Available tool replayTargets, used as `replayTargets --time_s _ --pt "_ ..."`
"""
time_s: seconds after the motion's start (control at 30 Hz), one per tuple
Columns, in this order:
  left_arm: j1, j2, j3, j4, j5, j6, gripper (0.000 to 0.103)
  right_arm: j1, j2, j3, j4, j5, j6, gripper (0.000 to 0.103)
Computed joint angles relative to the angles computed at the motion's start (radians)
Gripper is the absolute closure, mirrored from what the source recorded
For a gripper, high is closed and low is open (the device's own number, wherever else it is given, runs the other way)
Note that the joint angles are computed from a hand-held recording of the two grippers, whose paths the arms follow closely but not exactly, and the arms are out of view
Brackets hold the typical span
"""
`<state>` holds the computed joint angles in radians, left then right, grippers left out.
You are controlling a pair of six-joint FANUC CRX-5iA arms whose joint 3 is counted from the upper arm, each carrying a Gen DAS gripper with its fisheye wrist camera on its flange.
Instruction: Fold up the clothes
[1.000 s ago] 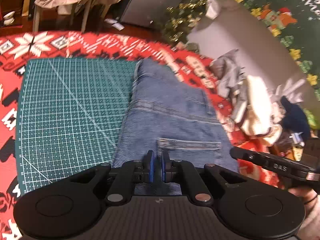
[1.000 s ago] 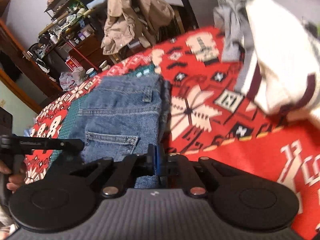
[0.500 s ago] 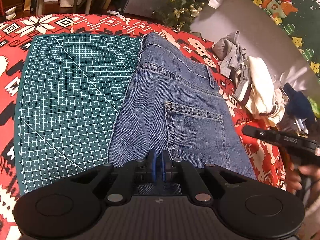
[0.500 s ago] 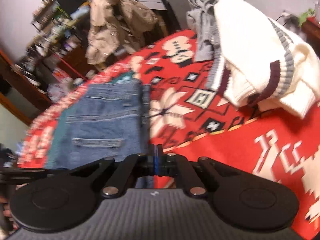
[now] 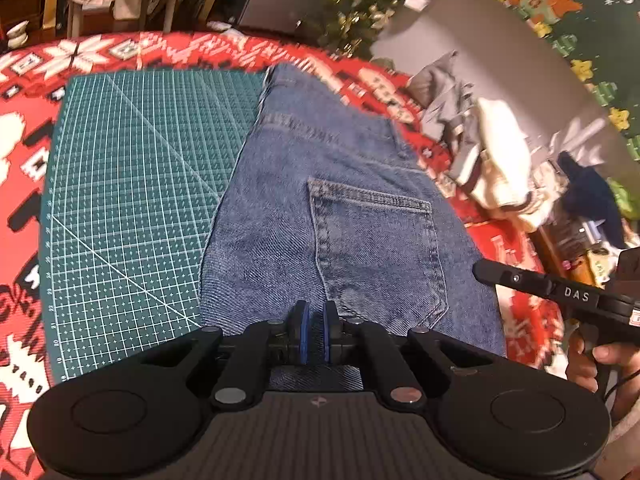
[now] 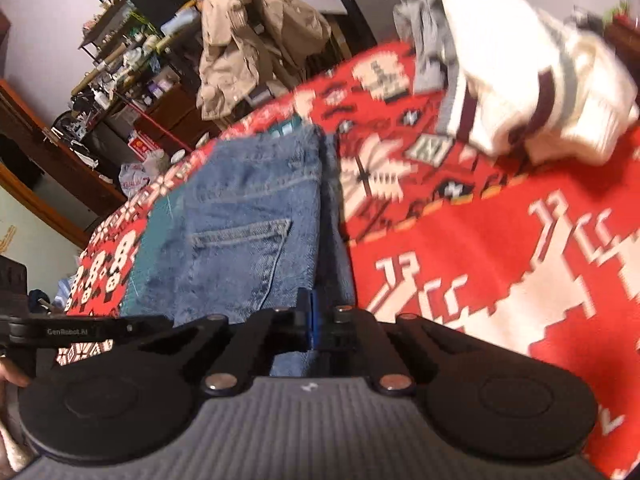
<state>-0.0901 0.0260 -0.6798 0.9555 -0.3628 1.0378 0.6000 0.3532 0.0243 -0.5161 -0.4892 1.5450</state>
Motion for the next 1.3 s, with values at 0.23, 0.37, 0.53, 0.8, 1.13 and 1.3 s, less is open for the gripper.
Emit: replayTargets --time_s 0.23,0.37,0.53,0.8,1.13,1.3 --pt "0.025 0.024 0.030 -0.165 -0.025 0.113 0.098 0.000 0.041 0.016 0.075 -0.051 -0.080 0.103" --pt "0.017 0.008 -0.029 -0.031 -0.002 0.012 0.098 0.026 0.029 -0.017 0.150 -0.024 -0.099 0.102" --pt "0.032 -0.009 0.014 -0.214 -0.064 0.136 0.098 0.030 -0.011 -0.050 0.199 -0.039 -0.161 0.102" --pt "0.035 -0.097 -0.031 -0.250 -0.092 0.160 0.097 -0.022 -0.098 -0.053 -0.020 -0.168 0.051 0.095" --pt "0.133 -0.385 -0.167 -0.402 -0.176 0.389 0.072 -0.088 -0.194 -0.176 -0.122 -0.233 0.002 0.086" --pt "0.188 -0.483 -0.259 -0.341 -0.201 0.421 0.071 -0.097 -0.214 -0.206 -0.180 -0.220 0.020 0.085"
